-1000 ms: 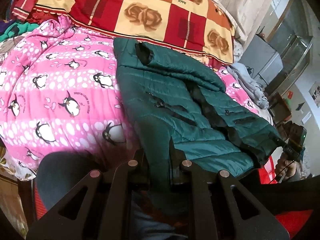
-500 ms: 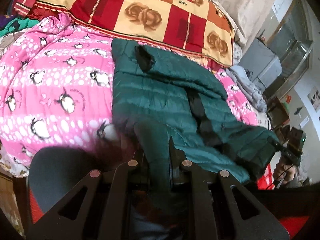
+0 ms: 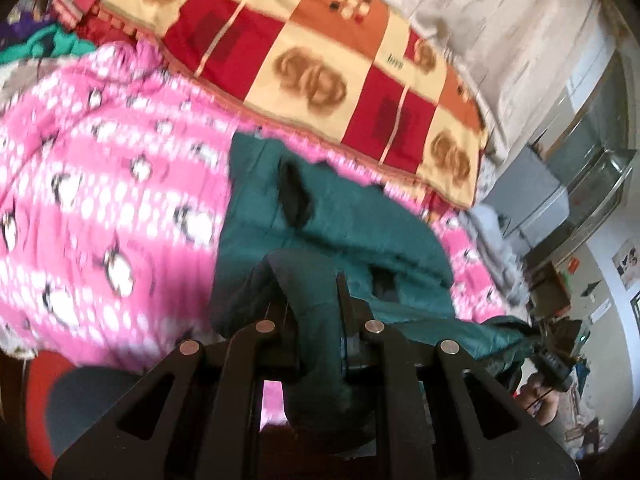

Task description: Fold large clothes

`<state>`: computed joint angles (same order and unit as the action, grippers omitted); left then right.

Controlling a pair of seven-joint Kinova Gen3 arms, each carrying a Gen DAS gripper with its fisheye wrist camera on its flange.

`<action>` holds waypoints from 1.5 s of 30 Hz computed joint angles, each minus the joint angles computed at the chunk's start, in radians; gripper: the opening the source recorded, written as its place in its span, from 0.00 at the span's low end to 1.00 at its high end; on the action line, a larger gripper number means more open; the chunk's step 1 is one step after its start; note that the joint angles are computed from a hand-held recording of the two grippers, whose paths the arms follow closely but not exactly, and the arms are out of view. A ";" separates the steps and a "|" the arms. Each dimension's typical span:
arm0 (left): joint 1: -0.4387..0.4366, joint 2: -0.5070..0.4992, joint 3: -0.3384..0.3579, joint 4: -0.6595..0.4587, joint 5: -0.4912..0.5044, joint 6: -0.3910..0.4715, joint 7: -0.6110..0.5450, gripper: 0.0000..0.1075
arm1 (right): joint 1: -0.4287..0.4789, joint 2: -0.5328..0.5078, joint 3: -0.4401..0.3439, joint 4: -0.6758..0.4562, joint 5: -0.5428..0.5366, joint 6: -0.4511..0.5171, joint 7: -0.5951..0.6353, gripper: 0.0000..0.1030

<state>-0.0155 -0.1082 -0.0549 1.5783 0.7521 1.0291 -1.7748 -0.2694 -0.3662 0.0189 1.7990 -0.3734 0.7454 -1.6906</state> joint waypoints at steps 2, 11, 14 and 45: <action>0.004 0.002 0.011 -0.026 -0.005 -0.036 0.003 0.10 | 0.005 0.017 0.001 -0.015 0.003 -0.028 -0.001 0.12; 0.029 0.016 0.019 -0.069 0.010 -0.167 0.004 0.10 | -0.014 0.087 0.043 -0.129 -0.035 -0.074 0.079 0.12; 0.027 0.005 0.011 -0.077 0.019 -0.163 -0.001 0.10 | -0.004 0.099 0.037 -0.158 -0.042 -0.070 0.085 0.12; 0.224 0.604 0.101 -0.750 -0.706 -0.072 0.577 0.11 | 0.037 0.700 -0.035 -0.791 0.416 0.175 -0.394 0.12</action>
<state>0.2085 0.4963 0.0462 0.8286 0.0462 0.9573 -1.1982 -0.2325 0.3336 -0.0164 1.0078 0.0427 0.9203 -2.0843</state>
